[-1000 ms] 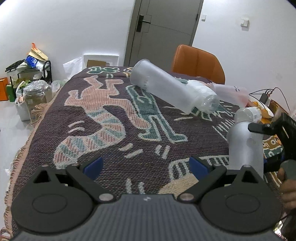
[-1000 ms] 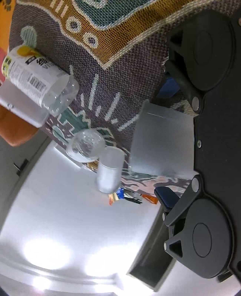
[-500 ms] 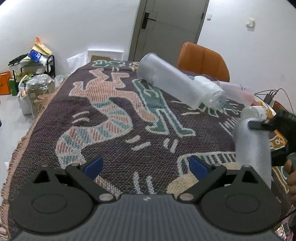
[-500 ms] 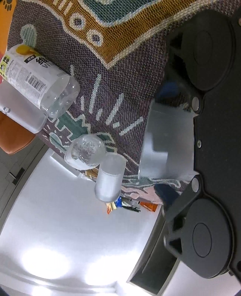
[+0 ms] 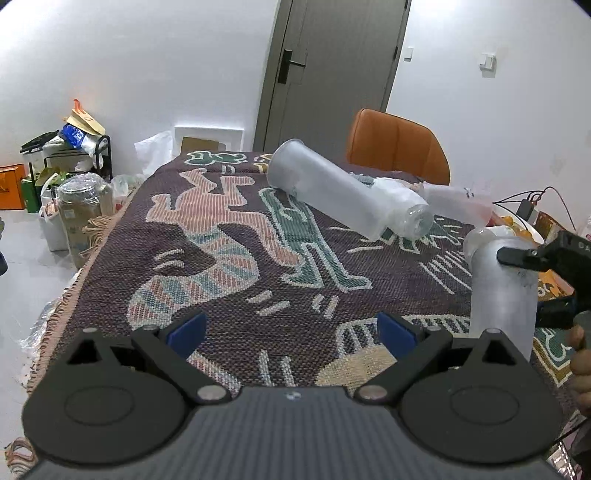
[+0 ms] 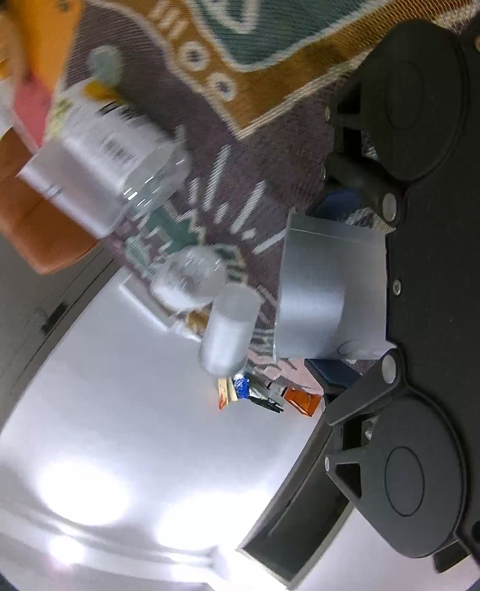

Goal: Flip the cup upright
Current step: 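Rotate the held cup with the right gripper until its opening faces up, then lower the upright cup onto the blanket with the right gripper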

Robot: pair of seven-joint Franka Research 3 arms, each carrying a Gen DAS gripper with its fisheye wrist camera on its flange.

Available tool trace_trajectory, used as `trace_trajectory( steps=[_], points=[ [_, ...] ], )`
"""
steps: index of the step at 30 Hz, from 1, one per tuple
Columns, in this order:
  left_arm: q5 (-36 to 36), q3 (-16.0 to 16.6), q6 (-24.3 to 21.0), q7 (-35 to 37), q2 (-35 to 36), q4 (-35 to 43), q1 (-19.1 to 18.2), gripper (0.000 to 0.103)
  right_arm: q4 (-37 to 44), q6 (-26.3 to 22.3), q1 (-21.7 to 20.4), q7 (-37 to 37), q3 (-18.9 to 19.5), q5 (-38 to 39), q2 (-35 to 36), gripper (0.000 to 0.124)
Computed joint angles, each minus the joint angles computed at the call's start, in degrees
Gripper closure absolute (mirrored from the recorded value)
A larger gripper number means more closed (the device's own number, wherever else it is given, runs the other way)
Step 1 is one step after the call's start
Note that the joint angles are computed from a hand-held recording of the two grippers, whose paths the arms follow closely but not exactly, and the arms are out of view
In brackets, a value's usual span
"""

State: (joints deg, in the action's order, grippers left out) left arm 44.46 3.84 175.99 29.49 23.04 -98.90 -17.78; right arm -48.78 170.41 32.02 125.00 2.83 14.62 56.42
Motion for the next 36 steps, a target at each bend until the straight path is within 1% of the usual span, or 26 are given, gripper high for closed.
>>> trace_trajectory(
  steps=[3,6,8,9,12,14,15,17,21,22,25,28,30,31,33,36],
  points=[
    [1.39,1.29,1.65,-1.05,-0.10,-0.34,-0.94,0.005,-1.55,2.70,2.72,0.97,-5.18,-3.13,-1.21,0.049],
    [2.74,3.18,2.53,-2.91,0.07,-0.26,-2.30,0.005,0.63,3.18,5.07,3.36,-10.36,-5.90,-0.19,0.049],
    [1.96,2.48,2.83,-2.77,-0.01,-0.46,-1.55,0.005,2.45,3.17,6.98,6.05,-15.04,-8.49,0.82,0.049],
    [1.87,2.63,3.21,-2.96,-0.15,-0.66,-1.55,0.005,1.33,3.81,8.34,7.55,-17.74,-10.01,0.23,0.049],
    [3.66,5.63,4.70,-5.43,-0.62,-1.26,-3.67,0.005,3.96,1.72,11.58,12.01,-25.99,-15.27,1.95,0.049],
    [4.36,6.60,5.31,-6.59,-0.97,-1.72,-4.29,0.005,6.50,-0.33,12.47,13.41,-29.05,-18.59,3.35,0.049],
    [4.59,6.89,5.69,-7.02,-1.12,-2.01,-4.43,0.005,7.83,-1.38,12.59,13.70,-29.87,-20.05,4.01,0.049],
    [4.43,6.52,5.13,-6.81,-1.44,-2.39,-4.17,0.005,10.28,-3.31,12.05,13.51,-29.43,-21.97,5.05,0.049],
    [5.92,7.44,4.99,-8.96,-1.89,-2.97,-4.73,0.005,12.55,-6.34,11.08,13.07,-27.51,-25.08,5.48,0.049],
    [6.21,7.43,5.01,-9.44,-1.97,-3.09,-4.65,0.005,12.50,-6.59,11.04,13.00,-27.03,-25.94,5.29,0.049],
    [7.42,7.47,4.61,-10.81,-2.22,-3.12,-4.61,0.005,12.09,-6.84,10.49,10.38,-23.95,-28.27,4.48,0.047],
    [8.70,6.91,4.00,-12.12,-2.47,-2.92,-4.28,0.005,10.05,-6.20,10.26,8.63,-20.91,-30.13,3.06,0.042],
    [10.46,7.10,3.75,-13.70,-2.65,-2.67,-4.58,0.005,8.49,-4.96,9.35,6.39,-17.95,-29.68,2.04,0.038],
    [11.69,7.36,3.56,-14.85,-2.82,-2.60,-4.89,0.005,7.33,-4.13,9.18,5.88,-17.29,-29.37,1.37,0.037],
    [13.61,6.85,2.83,-16.59,-3.21,-2.49,-4.72,0.005,4.41,-2.42,9.22,5.10,-16.85,-28.85,-0.31,0.034],
    [17.15,6.10,1.76,-19.99,-3.79,-2.21,-4.55,0.005,-1.80,0.95,10.26,4.65,-17.59,-28.15,-3.70,0.031]
  ],
)
